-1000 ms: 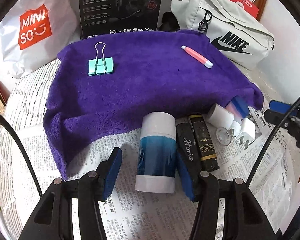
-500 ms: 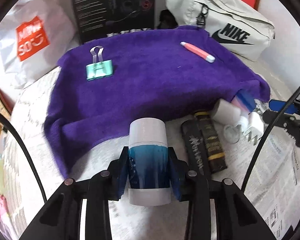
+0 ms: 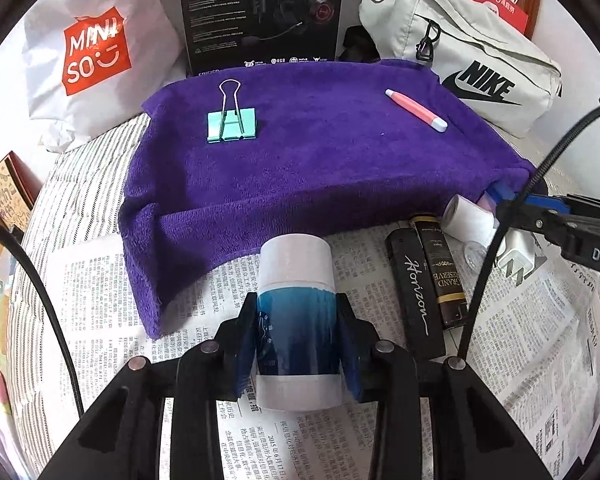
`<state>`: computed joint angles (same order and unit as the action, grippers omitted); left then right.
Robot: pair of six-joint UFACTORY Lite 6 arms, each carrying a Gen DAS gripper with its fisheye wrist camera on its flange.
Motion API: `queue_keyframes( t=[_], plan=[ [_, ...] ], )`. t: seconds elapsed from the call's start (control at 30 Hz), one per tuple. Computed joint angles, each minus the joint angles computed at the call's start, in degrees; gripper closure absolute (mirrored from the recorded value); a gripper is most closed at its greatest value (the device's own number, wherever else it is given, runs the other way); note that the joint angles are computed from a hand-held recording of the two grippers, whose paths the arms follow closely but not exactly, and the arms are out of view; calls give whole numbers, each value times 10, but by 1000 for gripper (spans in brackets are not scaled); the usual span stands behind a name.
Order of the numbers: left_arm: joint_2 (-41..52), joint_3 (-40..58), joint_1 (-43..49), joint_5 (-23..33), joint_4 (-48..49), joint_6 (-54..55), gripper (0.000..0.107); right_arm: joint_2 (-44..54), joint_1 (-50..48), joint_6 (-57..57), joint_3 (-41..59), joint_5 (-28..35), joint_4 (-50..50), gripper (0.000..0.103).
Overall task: Organize rigid objects
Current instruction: 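Grasp the blue-and-white container with the left gripper while the right gripper grasps the blue-capped bottle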
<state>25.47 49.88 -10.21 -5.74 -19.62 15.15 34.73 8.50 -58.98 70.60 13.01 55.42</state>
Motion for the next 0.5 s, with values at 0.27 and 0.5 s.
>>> queue_keyframes(
  t=[0.27,0.5],
  plan=[
    [-2,-5,-2,-6,-9,5,73,11,17,101,19,-16,-97,77],
    [-7,-11,0,-8,44,-47,73,15,27,152,25,-30,-157,80]
  ],
)
